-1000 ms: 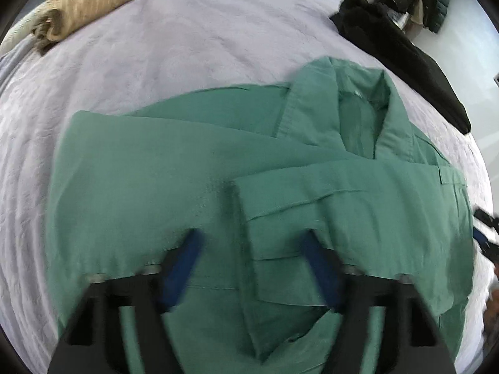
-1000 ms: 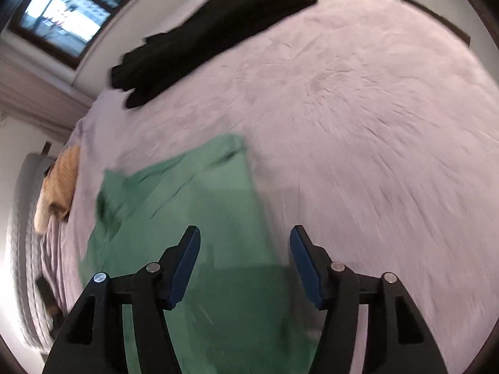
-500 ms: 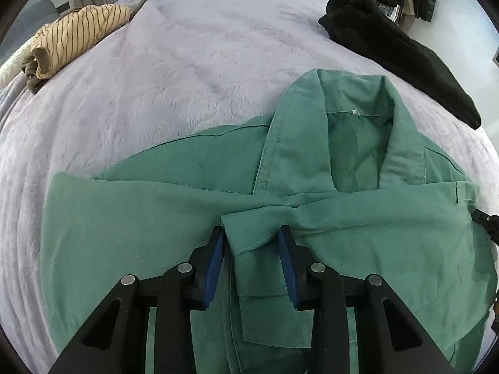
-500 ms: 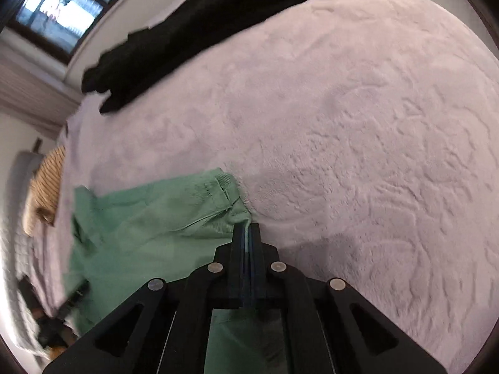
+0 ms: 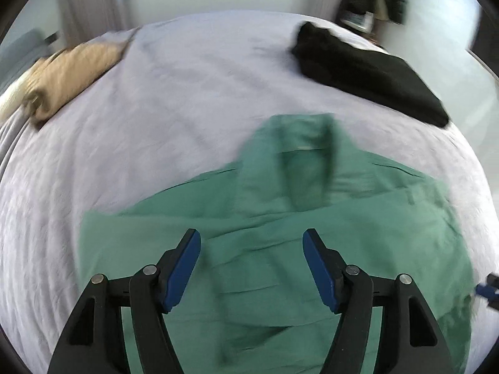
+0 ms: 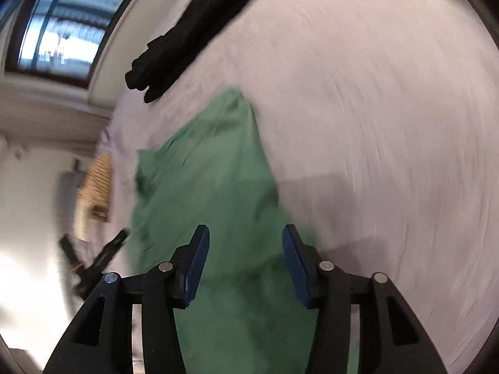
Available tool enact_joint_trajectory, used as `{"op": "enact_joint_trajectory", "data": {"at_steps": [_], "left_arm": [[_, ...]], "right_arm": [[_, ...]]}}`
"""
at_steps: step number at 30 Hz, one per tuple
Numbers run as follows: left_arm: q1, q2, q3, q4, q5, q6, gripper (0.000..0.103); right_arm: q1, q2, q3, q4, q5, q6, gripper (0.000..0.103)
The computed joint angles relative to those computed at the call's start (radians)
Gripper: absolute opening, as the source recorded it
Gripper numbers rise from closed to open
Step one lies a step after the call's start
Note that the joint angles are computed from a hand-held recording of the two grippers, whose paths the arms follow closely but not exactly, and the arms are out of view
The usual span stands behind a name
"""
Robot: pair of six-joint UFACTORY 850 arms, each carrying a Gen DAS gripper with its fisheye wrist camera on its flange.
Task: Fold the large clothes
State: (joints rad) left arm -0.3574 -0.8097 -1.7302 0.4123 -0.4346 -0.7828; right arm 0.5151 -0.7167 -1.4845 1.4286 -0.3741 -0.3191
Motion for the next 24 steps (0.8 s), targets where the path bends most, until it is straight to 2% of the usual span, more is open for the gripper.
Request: {"op": "enact_joint_trajectory", "data": {"at_steps": [5, 6, 7, 8, 10, 11, 13, 14, 16, 18, 21, 24], "left_arm": [[-0.055, -0.128, -0.199, -0.194, -0.038, 0.211, 0.069], [-0.069, -0.158, -0.239, -0.189, -0.053, 0.222, 0.069], [-0.088, -0.203, -0.298, -0.141, -0.088, 0.207, 0.069], [-0.098, -0.229, -0.329, -0.094, -0.115, 0.177, 0.069], [-0.108, -0.292, -0.399, -0.078, -0.175, 0.166, 0.069], [-0.107, -0.296, -0.394, -0.078, -0.164, 0.155, 0.069], [-0.108, -0.296, -0.384, -0.05, -0.143, 0.121, 0.069], [-0.109, -0.302, -0.399, -0.049, -0.157, 0.134, 0.069], [-0.109, -0.308, -0.417, -0.049, -0.18, 0.157, 0.069], [-0.102, -0.293, -0.408, -0.038, -0.195, 0.137, 0.069], [-0.079, -0.203, -0.284, -0.031, -0.151, 0.083, 0.069], [-0.061, -0.106, -0.139, 0.017, -0.119, 0.01, 0.069]], "right_arm": [[-0.014, -0.039, 0.056, 0.523, -0.029, -0.283, 0.036], [-0.014, -0.041, 0.064, 0.624, -0.033, -0.349, 0.015], [-0.007, -0.042, 0.065, 0.684, -0.012, -0.393, 0.002], [0.002, -0.039, 0.061, 0.701, 0.036, -0.421, 0.002], [0.021, -0.034, 0.052, 0.623, 0.143, -0.401, 0.001], [0.027, -0.035, 0.059, 0.611, 0.17, -0.401, 0.001], [0.027, -0.046, 0.087, 0.714, 0.124, -0.447, 0.001], [0.028, -0.042, 0.106, 0.804, 0.099, -0.515, 0.001], [0.033, -0.031, 0.116, 0.86, 0.103, -0.561, 0.001], [0.033, -0.013, 0.119, 0.748, 0.126, -0.445, 0.002], [0.045, 0.031, 0.124, 0.434, 0.225, -0.204, 0.002], [0.045, 0.059, 0.098, 0.12, 0.242, -0.068, 0.005]]}}
